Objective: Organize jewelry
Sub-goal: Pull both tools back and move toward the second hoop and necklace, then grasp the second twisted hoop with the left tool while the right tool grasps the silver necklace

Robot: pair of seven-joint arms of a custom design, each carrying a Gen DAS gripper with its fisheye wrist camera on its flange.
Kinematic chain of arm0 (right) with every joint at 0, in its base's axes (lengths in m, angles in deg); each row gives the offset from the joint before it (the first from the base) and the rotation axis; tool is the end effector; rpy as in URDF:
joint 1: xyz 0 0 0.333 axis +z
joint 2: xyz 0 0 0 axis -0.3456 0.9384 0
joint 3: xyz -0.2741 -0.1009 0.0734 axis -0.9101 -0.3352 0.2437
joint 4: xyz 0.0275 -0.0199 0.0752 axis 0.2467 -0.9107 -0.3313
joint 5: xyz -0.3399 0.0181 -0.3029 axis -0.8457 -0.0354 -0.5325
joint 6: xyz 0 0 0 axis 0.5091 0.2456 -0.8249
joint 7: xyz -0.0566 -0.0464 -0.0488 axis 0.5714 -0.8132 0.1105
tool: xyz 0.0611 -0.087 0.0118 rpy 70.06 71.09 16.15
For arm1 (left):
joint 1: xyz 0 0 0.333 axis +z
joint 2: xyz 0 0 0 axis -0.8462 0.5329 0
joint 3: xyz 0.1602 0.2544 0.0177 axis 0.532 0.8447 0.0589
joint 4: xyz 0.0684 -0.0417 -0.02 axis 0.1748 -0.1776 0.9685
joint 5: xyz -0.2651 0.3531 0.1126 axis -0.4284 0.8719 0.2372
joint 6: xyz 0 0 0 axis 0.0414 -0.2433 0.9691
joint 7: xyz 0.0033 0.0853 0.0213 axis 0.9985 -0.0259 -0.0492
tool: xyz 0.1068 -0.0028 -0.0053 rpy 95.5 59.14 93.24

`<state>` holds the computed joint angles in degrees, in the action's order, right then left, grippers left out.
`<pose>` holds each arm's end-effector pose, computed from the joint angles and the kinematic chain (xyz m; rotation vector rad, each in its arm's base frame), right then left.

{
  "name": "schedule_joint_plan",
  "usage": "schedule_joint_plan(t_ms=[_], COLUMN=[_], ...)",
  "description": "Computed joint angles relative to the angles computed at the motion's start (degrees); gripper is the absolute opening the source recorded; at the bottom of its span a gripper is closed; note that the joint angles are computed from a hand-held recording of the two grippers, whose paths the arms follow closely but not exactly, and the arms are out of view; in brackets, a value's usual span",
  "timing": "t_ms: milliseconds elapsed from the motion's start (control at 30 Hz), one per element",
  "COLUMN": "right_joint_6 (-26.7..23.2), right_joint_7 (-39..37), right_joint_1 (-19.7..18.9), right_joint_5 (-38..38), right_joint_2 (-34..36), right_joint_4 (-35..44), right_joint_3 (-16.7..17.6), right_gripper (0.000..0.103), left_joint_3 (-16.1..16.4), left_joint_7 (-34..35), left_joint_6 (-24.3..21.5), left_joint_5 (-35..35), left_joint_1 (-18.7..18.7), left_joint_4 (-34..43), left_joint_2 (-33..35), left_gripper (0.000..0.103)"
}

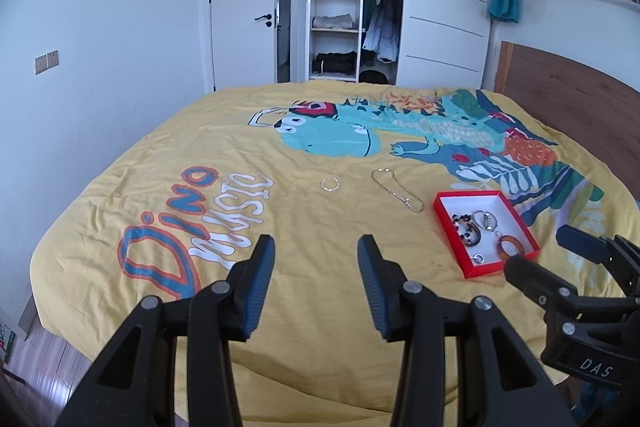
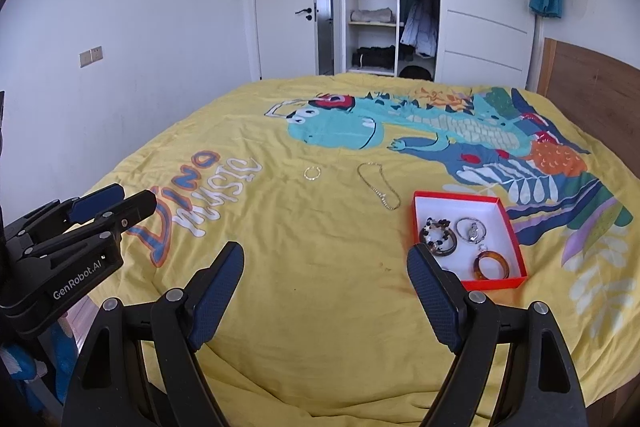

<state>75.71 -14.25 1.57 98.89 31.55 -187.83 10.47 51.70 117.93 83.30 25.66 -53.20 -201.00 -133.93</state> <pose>0.4328 0.0848 0.6283 -2.0919 1.1067 -0.3684 0.4111 -0.1824 0.6044 -1.8077 1.3905 -0.7649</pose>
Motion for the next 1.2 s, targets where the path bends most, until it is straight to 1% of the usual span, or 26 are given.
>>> schedule_joint_plan(t_ms=[267,433,567,667,733,800,867,933,1000,1133,1200], right_joint_6=[-2.4,-3.9,-4.4,-4.3,-4.0,-3.4,-2.9,-2.7,-2.6,-4.9,-7.3], right_joint_7=[-0.5,-1.8,-3.0,-4.2,-4.9,-5.7,-6.5,-7.1,-7.3,-5.3,-3.5], right_joint_1=[-0.1,-0.4,-1.1,-1.9,-2.5,-3.4,-4.5,-5.8,-6.9,-9.2,-9.9], right_joint_5=[0.2,1.4,2.3,3.1,4.0,4.8,5.5,6.2,5.9,3.1,0.4], right_joint_2=[6.7,11.9,16.9,21.8,26.1,31.0,36.6,41.9,47.8,60.0,66.4], right_joint_4=[0.3,1.8,4.3,7.8,11.3,15.6,20.9,26.2,32.4,46.1,53.9], right_joint_3=[0.8,1.6,2.5,3.2,3.8,4.7,5.8,7.1,8.6,11.3,12.3], right_gripper=[0.083,0.083,0.083,0.083,0.083,0.083,0.083,0.083,0.083,0.086,0.087], left_joint_3=[1.9,4.7,6.7,7.8,8.8,9.4,10.6,12.3,13.8,16.3,17.2], left_joint_7=[1.6,3.4,4.8,5.3,5.7,5.2,5.3,6.3,8.4,14.6,18.2], left_joint_6=[-0.7,-1.4,-1.3,-1.5,-1.3,-0.9,-0.5,0.0,0.1,-0.3,-1.3], left_joint_5=[-0.3,-1.8,-2.6,-2.1,-1.8,-0.1,1.1,0.6,-0.1,-2.7,-4.6], left_joint_1=[0.5,-0.5,-1.1,-0.9,-1.1,-0.8,-0.9,-1.9,-3.0,-5.7,-6.7], left_joint_4=[0.8,2.9,5.0,7.8,10.1,13.1,17.0,21.0,26.6,38.2,45.4], left_joint_2=[7.1,14.1,19.4,24.3,27.8,31.7,36.3,40.6,46.4,56.9,63.2], left_gripper=[0.041,0.041,0.041,0.041,0.042,0.054,0.055,0.055,0.056,0.058,0.062])
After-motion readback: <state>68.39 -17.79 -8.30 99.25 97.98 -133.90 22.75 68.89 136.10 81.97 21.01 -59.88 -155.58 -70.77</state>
